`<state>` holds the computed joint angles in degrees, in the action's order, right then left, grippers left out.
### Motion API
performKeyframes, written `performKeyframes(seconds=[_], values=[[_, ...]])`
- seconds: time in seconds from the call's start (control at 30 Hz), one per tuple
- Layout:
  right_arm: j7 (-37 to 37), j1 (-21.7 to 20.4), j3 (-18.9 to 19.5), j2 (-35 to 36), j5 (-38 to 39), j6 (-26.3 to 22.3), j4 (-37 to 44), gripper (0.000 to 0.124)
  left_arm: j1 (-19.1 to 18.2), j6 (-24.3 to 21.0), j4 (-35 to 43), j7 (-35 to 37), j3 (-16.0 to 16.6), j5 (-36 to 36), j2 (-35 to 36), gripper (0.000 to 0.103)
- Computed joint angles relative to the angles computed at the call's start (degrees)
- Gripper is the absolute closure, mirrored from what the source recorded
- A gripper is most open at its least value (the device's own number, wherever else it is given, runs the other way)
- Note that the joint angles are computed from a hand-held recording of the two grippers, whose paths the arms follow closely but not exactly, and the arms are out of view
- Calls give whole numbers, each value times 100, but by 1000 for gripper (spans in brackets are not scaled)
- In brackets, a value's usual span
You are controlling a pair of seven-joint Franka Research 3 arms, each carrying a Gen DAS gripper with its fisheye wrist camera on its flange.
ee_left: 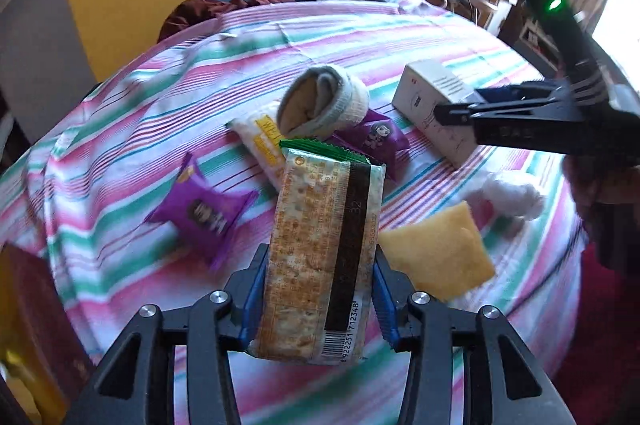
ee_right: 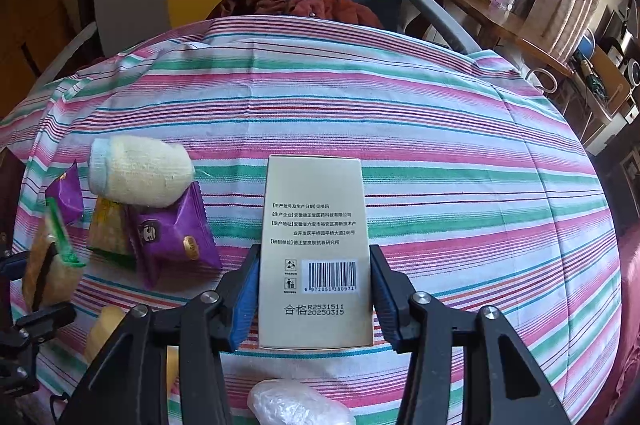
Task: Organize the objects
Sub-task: 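Grasp the green-wrapped cracker bar with the left gripper while the right grasps the white barcode box, then carry the cracker bar into the gold tray and open the left gripper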
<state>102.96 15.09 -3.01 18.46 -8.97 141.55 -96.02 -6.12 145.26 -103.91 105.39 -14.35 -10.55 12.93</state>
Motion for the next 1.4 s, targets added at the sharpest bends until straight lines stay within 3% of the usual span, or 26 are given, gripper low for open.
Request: performKeyframes(seconds=[0.13, 0.33, 0.53, 0.7, 0.97, 1.1, 1.2, 1.4], values=[[125, 42, -42, -35, -125, 66, -65, 74, 151, 169, -734, 103, 43, -628, -715, 56], [115, -30, 1, -70, 25, 183, -145, 74, 58, 408, -1658, -107, 416, -909, -1597, 56], [134, -42, 11, -82, 113, 316, -216, 74, 25, 650, -2453, -483, 856, -754, -2353, 56], [198, 15, -31, -80, -17, 302, -212, 74, 246, 785, -2901, -1018, 1178, -401, -2833, 56], [375, 81, -69, -92, -287, 284, -223, 74, 1060, 878, -3260, -2241, 1539, 573, -3253, 56], [395, 93, -72, -82, -369, 270, -209, 74, 1352, 825, -3393, -2654, 1799, 680, -3413, 56], [440, 122, -89, -86, -473, 254, -206, 74, 1272, 767, -3381, -2624, 1996, 413, -3374, 56], [512, 144, -92, -90, -618, 242, -205, 74, 833, 572, -2893, -1907, 2059, -326, -2774, 56]])
